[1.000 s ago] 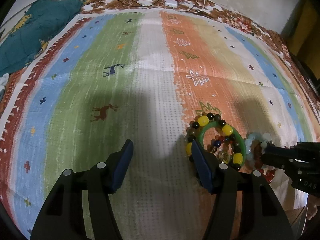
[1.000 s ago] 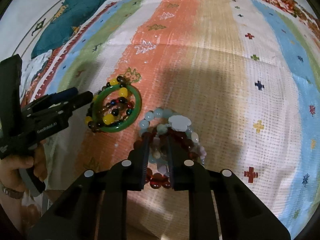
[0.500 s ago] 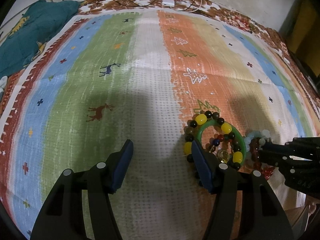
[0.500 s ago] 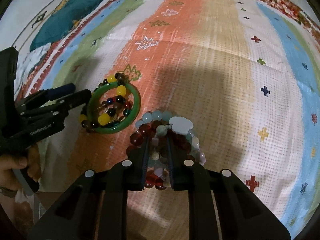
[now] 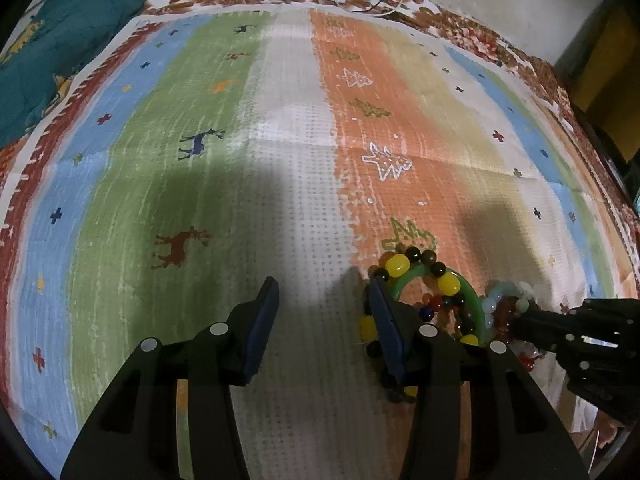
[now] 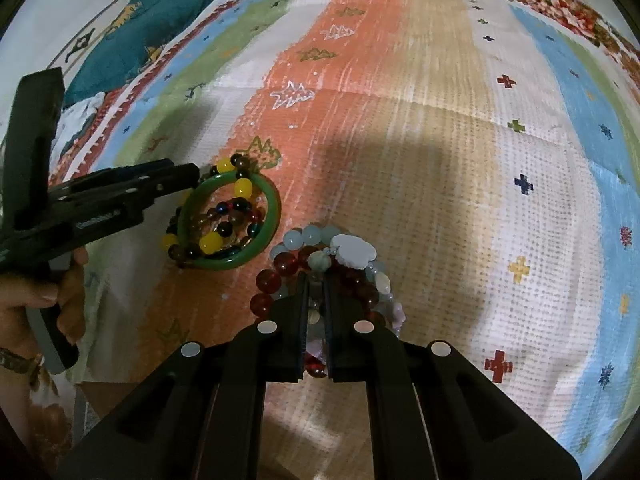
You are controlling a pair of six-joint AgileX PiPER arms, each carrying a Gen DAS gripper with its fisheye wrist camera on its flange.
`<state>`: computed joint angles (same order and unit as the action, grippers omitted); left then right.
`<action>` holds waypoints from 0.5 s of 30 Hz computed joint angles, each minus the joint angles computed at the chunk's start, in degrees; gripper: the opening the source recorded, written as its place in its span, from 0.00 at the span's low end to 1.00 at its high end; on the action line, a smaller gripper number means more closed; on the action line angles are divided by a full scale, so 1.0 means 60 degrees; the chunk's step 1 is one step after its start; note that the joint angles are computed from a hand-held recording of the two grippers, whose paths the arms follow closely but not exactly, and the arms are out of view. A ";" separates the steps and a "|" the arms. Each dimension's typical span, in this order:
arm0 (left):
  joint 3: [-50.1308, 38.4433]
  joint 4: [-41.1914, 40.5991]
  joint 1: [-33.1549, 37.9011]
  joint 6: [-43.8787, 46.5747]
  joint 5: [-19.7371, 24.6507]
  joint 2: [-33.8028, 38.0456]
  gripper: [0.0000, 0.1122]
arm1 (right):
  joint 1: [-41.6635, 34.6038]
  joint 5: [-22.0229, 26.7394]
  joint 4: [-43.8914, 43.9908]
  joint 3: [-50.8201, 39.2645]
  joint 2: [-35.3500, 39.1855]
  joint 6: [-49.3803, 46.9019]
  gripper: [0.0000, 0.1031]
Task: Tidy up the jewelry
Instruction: 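Grasp the yellow-and-black bead bracelet with the left gripper while the right gripper pins the stacked bracelets, then lift the yellow-and-black bracelet with the left gripper and carry it over the silver tin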
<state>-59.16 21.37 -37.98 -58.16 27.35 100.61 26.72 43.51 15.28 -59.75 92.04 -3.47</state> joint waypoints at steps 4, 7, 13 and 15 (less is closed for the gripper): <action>-0.0353 -0.0014 -0.0289 0.0579 0.0429 0.0261 0.42 | -0.0057 0.0038 0.0120 -0.0045 -0.0057 -0.0063 0.08; -0.0530 0.0376 -0.0457 0.0271 0.0711 0.0463 0.42 | -0.0057 0.0044 0.0157 -0.0024 -0.0064 -0.0096 0.08; -0.0615 0.0865 -0.0554 0.0015 0.1254 0.0577 0.09 | -0.0119 0.0112 0.0189 -0.0073 -0.0154 -0.0110 0.08; -0.0457 0.0427 -0.0355 0.0318 0.1032 0.0401 0.09 | -0.0149 0.0139 0.0185 -0.0081 -0.0197 -0.0113 0.08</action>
<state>-61.90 23.94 -40.11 -56.26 33.54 103.01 25.82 44.35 16.39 -60.23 90.86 -4.15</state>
